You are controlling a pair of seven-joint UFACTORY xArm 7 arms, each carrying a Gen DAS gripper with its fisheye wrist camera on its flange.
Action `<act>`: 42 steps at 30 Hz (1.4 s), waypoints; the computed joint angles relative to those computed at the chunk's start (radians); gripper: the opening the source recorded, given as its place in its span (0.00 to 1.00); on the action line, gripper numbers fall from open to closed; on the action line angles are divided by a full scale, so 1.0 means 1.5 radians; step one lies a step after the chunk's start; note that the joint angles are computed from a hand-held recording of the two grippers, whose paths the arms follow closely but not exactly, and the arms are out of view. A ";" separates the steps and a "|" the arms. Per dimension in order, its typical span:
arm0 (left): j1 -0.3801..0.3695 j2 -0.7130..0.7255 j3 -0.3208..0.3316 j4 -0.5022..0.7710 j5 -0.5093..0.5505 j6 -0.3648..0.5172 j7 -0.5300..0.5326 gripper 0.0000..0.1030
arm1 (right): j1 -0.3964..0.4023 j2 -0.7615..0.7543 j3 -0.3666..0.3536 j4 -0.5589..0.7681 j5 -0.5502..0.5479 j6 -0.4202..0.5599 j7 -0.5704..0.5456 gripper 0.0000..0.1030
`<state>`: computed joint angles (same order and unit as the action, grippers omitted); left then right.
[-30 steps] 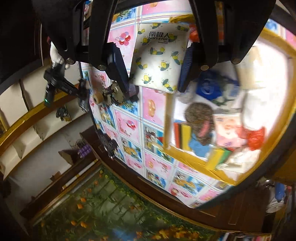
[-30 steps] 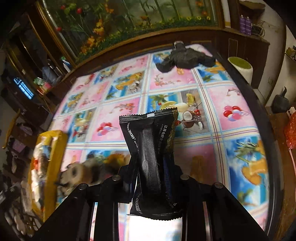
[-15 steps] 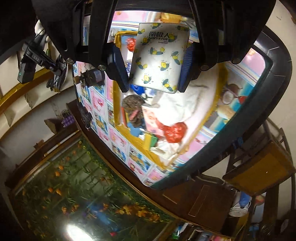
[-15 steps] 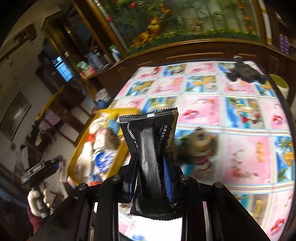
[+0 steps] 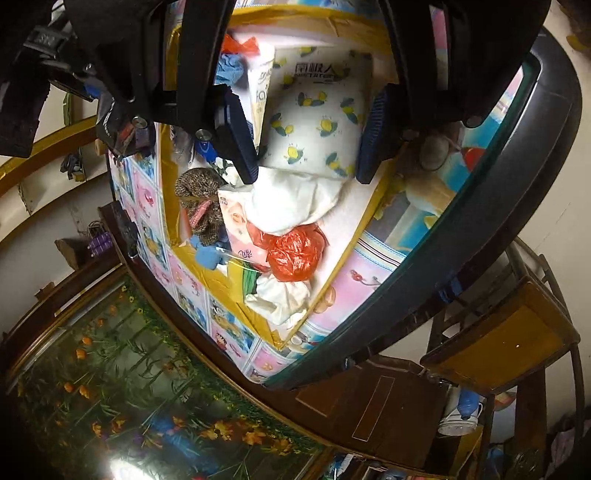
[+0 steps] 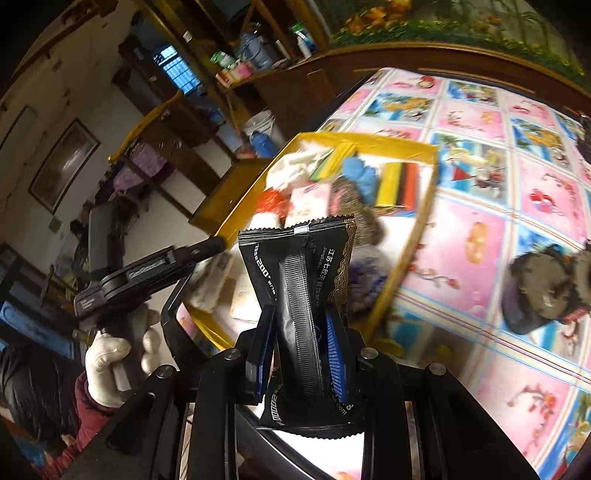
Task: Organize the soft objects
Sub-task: 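Carry the tissue pack and black packet into the white box and release both, then withdraw both open tools from the box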
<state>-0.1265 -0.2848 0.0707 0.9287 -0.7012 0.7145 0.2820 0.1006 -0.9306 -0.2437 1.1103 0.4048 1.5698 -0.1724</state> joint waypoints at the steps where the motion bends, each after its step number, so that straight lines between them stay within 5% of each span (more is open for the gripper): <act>1: -0.001 0.002 -0.002 -0.001 0.001 -0.006 0.002 0.52 | 0.004 0.007 0.009 -0.004 0.006 -0.006 0.002 0.25; 16: -0.024 -0.130 0.048 -0.092 -0.080 -0.071 0.071 0.66 | 0.048 0.133 0.078 -0.051 0.082 -0.105 0.020 0.26; 23: -0.037 -0.160 0.044 -0.118 -0.044 -0.101 0.051 0.66 | 0.009 0.111 0.160 -0.076 -0.057 -0.195 0.022 0.38; 28: -0.046 -0.190 0.030 -0.136 0.006 -0.131 0.024 0.66 | 0.035 0.091 0.126 -0.092 -0.027 -0.222 0.038 0.48; 30: -0.031 -0.217 0.000 -0.158 0.051 -0.174 -0.009 0.66 | 0.031 0.046 0.107 -0.109 -0.027 -0.229 0.032 0.63; 33: 0.075 -0.307 -0.129 -0.231 0.171 -0.301 -0.112 0.68 | 0.019 -0.028 0.096 -0.142 -0.037 -0.262 0.024 0.77; 35: 0.118 -0.383 -0.191 -0.283 0.210 -0.379 -0.156 0.90 | 0.011 -0.081 0.083 -0.162 -0.051 -0.264 0.019 0.78; 36: 0.102 -0.408 -0.193 -0.306 0.211 -0.420 -0.160 1.00 | 0.004 -0.106 0.080 -0.172 -0.059 -0.263 0.020 0.79; 39: -0.011 -0.430 -0.150 -0.350 0.217 -0.526 -0.151 1.00 | -0.016 -0.183 0.067 -0.204 -0.077 -0.263 0.032 0.88; 42: -0.064 -0.382 -0.107 -0.299 0.249 -0.405 -0.157 1.00 | -0.028 -0.245 0.055 -0.225 -0.088 -0.227 0.055 0.89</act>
<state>-0.2226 -0.8582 -0.0898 0.4809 -0.3273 0.1069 0.0458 0.0592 -1.2987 -0.1611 0.7733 0.2721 1.2294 -0.0899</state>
